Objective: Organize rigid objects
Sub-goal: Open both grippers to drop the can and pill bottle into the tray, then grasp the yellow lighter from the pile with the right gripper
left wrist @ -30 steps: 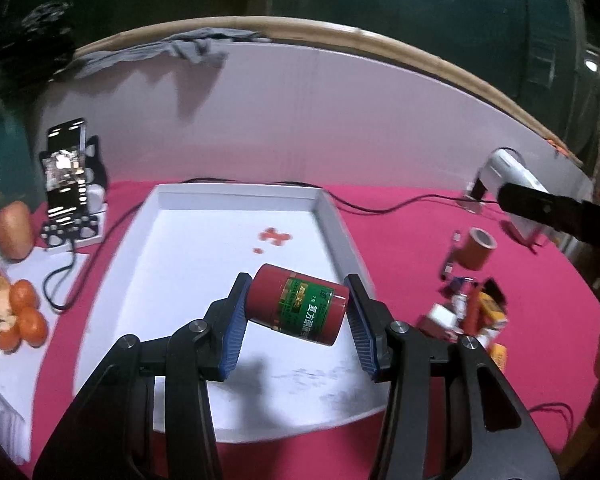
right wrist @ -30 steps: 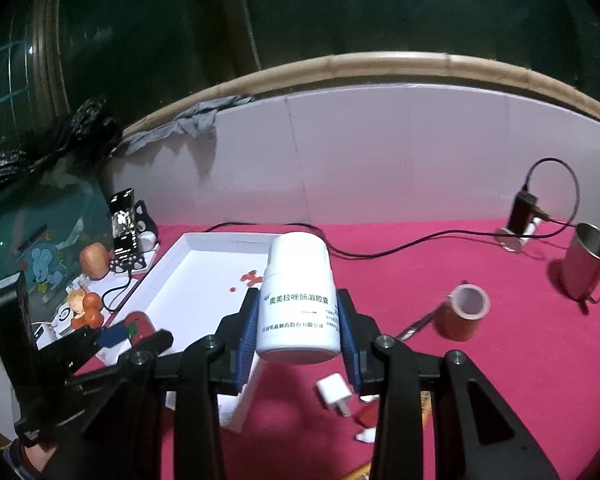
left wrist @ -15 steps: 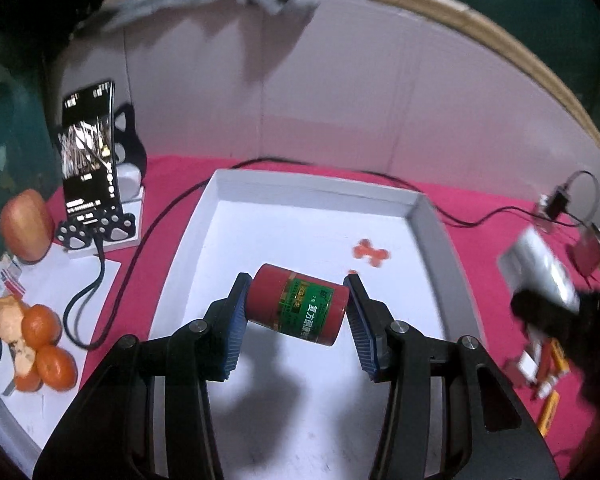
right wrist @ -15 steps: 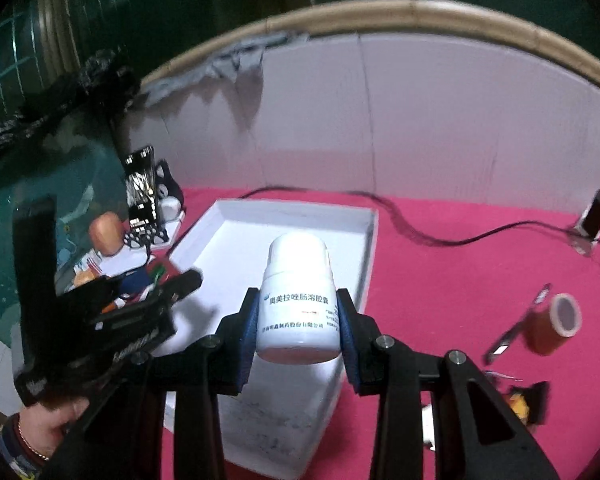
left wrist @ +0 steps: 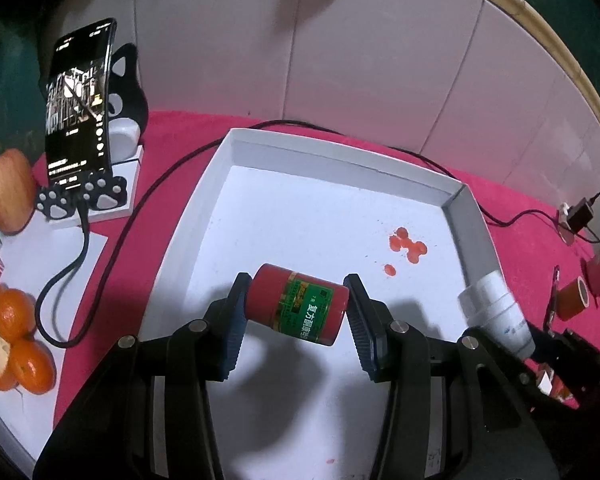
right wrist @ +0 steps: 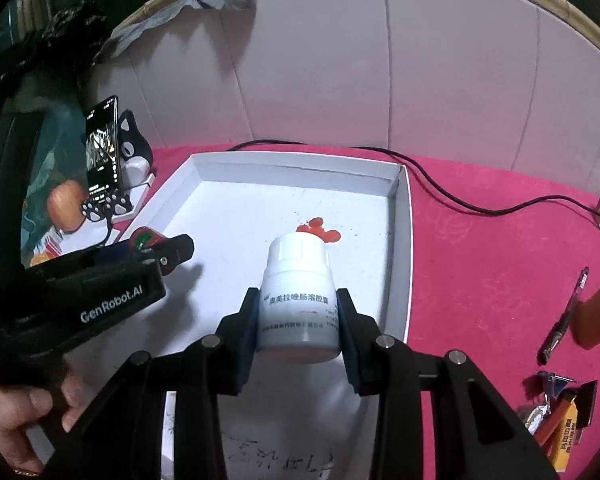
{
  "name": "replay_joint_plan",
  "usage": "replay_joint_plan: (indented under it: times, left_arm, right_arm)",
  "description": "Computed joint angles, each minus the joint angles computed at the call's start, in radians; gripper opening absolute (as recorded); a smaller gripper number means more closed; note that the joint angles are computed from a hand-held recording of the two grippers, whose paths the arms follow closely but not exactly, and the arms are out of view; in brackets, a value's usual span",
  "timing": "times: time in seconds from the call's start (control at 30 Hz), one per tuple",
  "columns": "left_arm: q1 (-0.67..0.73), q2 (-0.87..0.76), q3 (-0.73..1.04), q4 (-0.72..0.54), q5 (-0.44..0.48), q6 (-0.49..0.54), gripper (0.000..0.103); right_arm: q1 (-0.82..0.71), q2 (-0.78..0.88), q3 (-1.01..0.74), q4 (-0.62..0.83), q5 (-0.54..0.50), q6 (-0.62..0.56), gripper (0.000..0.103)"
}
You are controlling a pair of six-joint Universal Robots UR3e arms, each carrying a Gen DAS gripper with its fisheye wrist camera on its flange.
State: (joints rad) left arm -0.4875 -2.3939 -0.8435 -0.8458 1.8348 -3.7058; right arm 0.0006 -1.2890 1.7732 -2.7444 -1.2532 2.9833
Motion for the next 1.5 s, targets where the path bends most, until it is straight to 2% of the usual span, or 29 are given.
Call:
replay_joint_plan:
  times: [0.03,0.1,0.13,0.17,0.2,0.23,0.27,0.3,0.4,0.53,0.63,0.8,1.0,1.13,1.27,1.4,1.5]
  left_arm:
    - [0.0,0.003,-0.004,-0.001,0.003,-0.005,0.047]
    - [0.007,0.044,-0.086,0.082,-0.023,-0.009,0.063]
    - [0.008,0.061,-0.122,0.121,-0.022,-0.016,0.085]
    - [0.004,0.082,-0.161,0.16,-0.005,-0.028,0.098]
    - [0.001,0.098,-0.185,0.18,0.013,-0.038,0.102]
    - [-0.003,0.114,-0.207,0.196,0.031,-0.05,0.103]
    - [-0.005,0.134,-0.235,0.215,0.042,-0.062,0.103]
    - [-0.006,0.157,-0.271,0.243,0.052,-0.076,0.103]
    - [-0.031,0.21,-0.352,0.295,0.12,-0.117,0.103]
    - [-0.064,0.257,-0.432,0.344,0.169,-0.144,0.103]
    - [-0.09,0.289,-0.506,0.433,0.181,-0.126,0.103]
    - [-0.128,0.32,-0.551,0.506,0.186,-0.108,0.103]
    - [-0.184,0.298,-0.498,0.559,0.178,-0.034,0.103]
    - [-0.215,0.267,-0.429,0.535,0.159,0.001,0.103]
    - [-0.243,0.228,-0.352,0.492,0.119,0.03,0.103]
    - [-0.281,0.139,-0.207,0.409,0.081,0.081,0.103]
    - [-0.309,0.044,-0.057,0.324,0.052,0.123,0.103]
  right_arm:
    - [0.004,-0.001,0.005,-0.009,-0.004,-0.003,0.037]
    - [0.014,-0.003,0.022,-0.042,-0.01,-0.007,0.037]
    - [0.016,-0.006,0.029,-0.051,-0.009,-0.013,0.037]
    - [0.022,-0.007,0.032,-0.061,-0.01,-0.019,0.037]
    - [0.029,-0.013,0.045,-0.081,-0.016,-0.033,0.042]
    - [0.035,-0.018,0.057,-0.1,-0.02,-0.048,0.051]
    - [0.042,-0.024,0.08,-0.141,-0.026,-0.066,0.084]
    - [0.054,-0.025,0.104,-0.198,-0.045,-0.075,0.103]
    - [0.073,-0.043,0.172,-0.317,-0.091,-0.101,0.103]
    - [0.053,-0.09,0.227,-0.346,-0.072,-0.094,0.103]
    - [0.02,-0.152,0.282,-0.358,-0.046,-0.089,0.103]
    - [-0.09,-0.279,0.384,-0.38,0.031,-0.076,0.103]
    - [-0.314,-0.468,0.495,-0.327,0.193,-0.069,0.103]
    - [-0.551,-0.638,0.574,-0.192,0.351,-0.15,0.103]
    - [-0.83,-0.828,0.629,0.067,0.494,-0.297,0.103]
    - [-1.074,-0.971,0.645,0.384,0.555,-0.544,0.103]
    - [-1.222,-1.02,0.613,0.767,0.577,-0.85,0.103]
